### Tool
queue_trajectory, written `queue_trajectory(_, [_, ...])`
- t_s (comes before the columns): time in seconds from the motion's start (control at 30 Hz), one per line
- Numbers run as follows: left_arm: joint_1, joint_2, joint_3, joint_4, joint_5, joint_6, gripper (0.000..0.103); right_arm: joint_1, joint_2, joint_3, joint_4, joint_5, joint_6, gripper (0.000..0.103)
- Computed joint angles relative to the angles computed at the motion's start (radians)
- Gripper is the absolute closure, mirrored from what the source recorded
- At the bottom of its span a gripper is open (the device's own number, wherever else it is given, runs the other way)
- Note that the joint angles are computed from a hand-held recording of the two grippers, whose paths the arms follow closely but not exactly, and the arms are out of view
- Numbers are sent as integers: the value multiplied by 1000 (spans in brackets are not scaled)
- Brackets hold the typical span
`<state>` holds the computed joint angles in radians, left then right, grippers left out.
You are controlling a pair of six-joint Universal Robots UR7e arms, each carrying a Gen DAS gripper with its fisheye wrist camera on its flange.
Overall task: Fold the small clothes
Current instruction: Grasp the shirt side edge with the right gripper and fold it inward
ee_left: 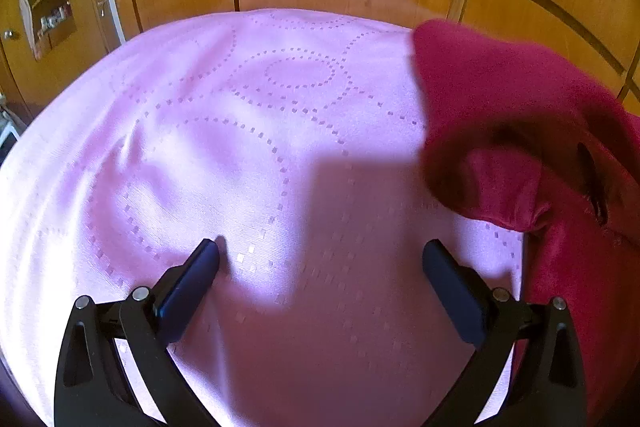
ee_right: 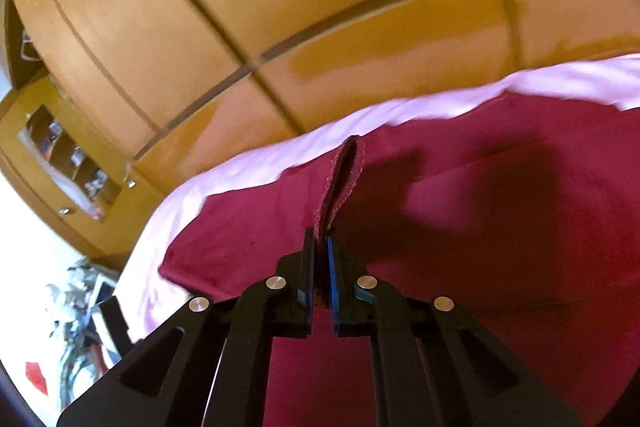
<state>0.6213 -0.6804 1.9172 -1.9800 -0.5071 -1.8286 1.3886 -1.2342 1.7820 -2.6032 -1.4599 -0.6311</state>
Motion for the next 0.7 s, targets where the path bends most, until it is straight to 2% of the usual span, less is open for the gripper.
queue_trajectory(0.07, [-3, 0, -14, 20, -6, 12, 2, -23, -16, -22, -3, -8, -4, 98])
queue_trajectory(0.17, [-21, -7, 6, -54, 11, 67, 2, -54, -26, -50, -6, -22, -5, 98])
queue_trajectory(0.3, [-45, -6, -15, -2, 44, 28, 2, -95, -22, -87, -3, -57, -9, 98])
queue_trajectory(0.37, [-51, -2, -24, -26, 57, 49, 2, -116, -15, -99, -9, -74, 5, 98])
queue_trajectory(0.57, [-48, 47, -99, -81, 90, 162, 2, -142, 12, -123, 3, -89, 43, 98])
queue_trajectory(0.7, [-32, 104, -187, -115, 116, 293, 2, -150, -19, -112, 7, -31, 33, 98])
